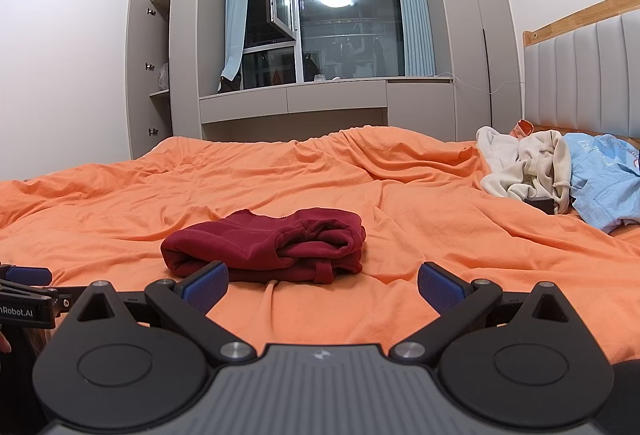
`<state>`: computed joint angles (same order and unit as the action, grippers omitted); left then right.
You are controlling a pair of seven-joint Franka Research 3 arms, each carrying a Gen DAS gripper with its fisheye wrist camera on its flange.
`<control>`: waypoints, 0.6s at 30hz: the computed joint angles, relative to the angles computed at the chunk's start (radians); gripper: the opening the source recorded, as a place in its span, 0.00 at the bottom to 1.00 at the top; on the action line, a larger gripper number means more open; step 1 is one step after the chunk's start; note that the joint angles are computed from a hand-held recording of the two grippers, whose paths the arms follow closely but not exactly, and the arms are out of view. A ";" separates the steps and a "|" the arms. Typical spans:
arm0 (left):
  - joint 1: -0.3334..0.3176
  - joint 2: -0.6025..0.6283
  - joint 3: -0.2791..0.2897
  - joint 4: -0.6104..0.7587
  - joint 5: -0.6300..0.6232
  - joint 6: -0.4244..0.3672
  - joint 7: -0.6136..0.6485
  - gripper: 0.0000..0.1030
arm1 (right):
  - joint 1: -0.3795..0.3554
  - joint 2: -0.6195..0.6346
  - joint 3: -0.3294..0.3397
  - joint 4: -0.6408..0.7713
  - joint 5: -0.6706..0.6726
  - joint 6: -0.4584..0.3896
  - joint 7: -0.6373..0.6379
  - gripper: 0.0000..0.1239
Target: Fold small clothes
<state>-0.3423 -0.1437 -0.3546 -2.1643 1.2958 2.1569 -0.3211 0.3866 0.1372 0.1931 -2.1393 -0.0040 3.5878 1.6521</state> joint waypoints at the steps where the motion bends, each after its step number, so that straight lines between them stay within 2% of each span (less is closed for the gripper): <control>1: 0.000 0.000 0.000 0.000 0.000 0.000 0.000 0.99 | -0.001 0.000 0.000 -0.002 -0.001 0.001 0.001 0.83; 8: 0.001 -0.001 0.001 -0.003 0.012 0.011 -0.009 0.99 | -0.003 -0.001 0.000 -0.004 -0.006 0.002 0.004 0.83; 14: -0.018 0.043 -0.007 0.038 -0.025 -0.097 0.020 0.99 | -0.009 -0.001 0.000 -0.012 -0.020 0.007 0.015 0.83; 18: -0.021 0.014 0.000 0.008 0.013 -0.068 -0.031 0.99 | -0.006 -0.001 -0.002 -0.011 -0.018 0.006 0.013 0.83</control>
<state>-0.3636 -0.1300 -0.3543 -2.1565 1.3084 2.0886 -0.3522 0.3806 0.1361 0.1915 -2.1501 -0.0221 3.5938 1.6655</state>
